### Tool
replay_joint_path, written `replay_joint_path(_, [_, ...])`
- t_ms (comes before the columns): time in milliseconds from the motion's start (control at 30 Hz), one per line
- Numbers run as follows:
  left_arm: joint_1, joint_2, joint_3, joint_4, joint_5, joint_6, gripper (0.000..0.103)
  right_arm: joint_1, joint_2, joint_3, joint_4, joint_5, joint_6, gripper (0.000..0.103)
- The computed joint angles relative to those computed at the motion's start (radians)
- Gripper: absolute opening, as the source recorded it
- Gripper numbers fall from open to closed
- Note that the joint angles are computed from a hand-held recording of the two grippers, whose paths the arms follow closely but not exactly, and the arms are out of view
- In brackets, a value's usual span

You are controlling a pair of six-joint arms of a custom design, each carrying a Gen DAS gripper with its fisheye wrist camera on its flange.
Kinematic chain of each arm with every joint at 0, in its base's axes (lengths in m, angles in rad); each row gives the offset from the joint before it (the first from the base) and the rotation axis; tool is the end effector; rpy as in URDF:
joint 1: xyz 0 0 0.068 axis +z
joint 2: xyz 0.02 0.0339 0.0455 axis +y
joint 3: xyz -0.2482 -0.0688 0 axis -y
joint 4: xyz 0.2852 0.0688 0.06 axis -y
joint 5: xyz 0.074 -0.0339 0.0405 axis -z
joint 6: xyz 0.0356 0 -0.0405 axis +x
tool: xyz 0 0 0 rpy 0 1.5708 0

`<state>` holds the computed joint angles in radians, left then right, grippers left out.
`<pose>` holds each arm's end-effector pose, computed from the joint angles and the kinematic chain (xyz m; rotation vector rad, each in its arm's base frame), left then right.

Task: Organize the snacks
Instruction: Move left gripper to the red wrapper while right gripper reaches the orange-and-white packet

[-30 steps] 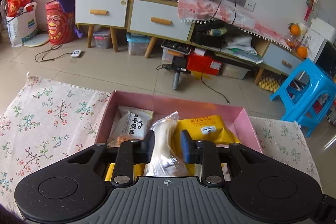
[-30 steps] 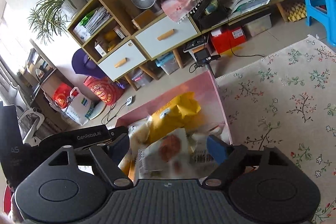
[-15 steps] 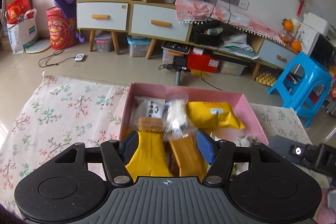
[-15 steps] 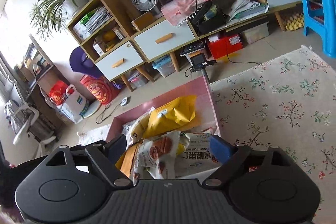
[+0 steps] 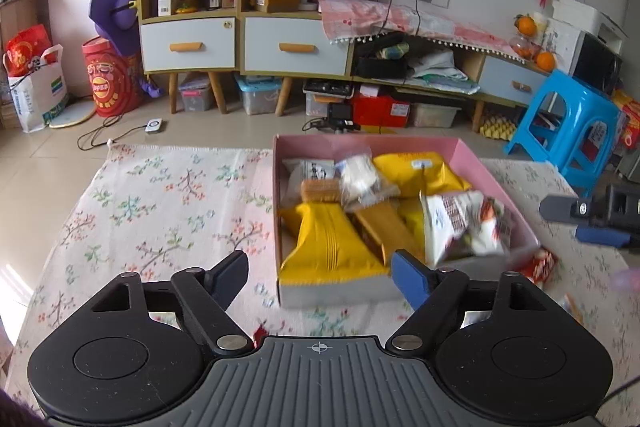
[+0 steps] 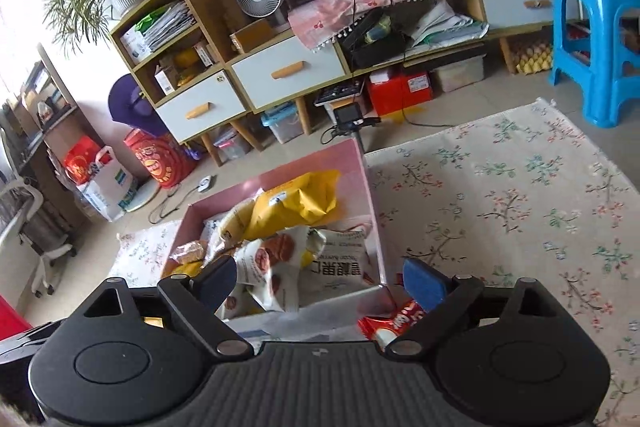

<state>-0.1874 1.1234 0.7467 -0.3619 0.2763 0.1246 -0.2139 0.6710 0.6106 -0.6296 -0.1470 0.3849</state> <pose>0.2732 -0.0617 0.2153 0.4961 2.2461 -0.3509 0.1947 -0.0370 0.2410 0.5925 2.1858 0.2571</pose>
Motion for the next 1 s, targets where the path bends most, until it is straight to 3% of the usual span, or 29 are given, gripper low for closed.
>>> replay_joint_path(400, [0.144, -0.151, -0.17, -0.015, 0.132, 0.201, 0.096, 0.127, -0.191, -0.034, -0.171, 0.21, -0.02, 0.089])
replay_joint_path(600, [0.226, -0.142, -0.187, -0.031, 0.176, 0.308, 0.098, 0.236, -0.327, -0.06, -0.294, 0.375, -0.043, 0.091])
replay_joint_path(900, [0.28, 0.005, -0.188, 0.06, 0.222, 0.404, 0.099, 0.237, -0.456, -0.151, -0.354, 0.376, -0.137, 0.093])
replay_joint_path(1000, [0.284, 0.068, -0.175, 0.098, 0.222, 0.386, 0.099, 0.254, -0.446, -0.187, -0.364, 0.378, -0.149, 0.093])
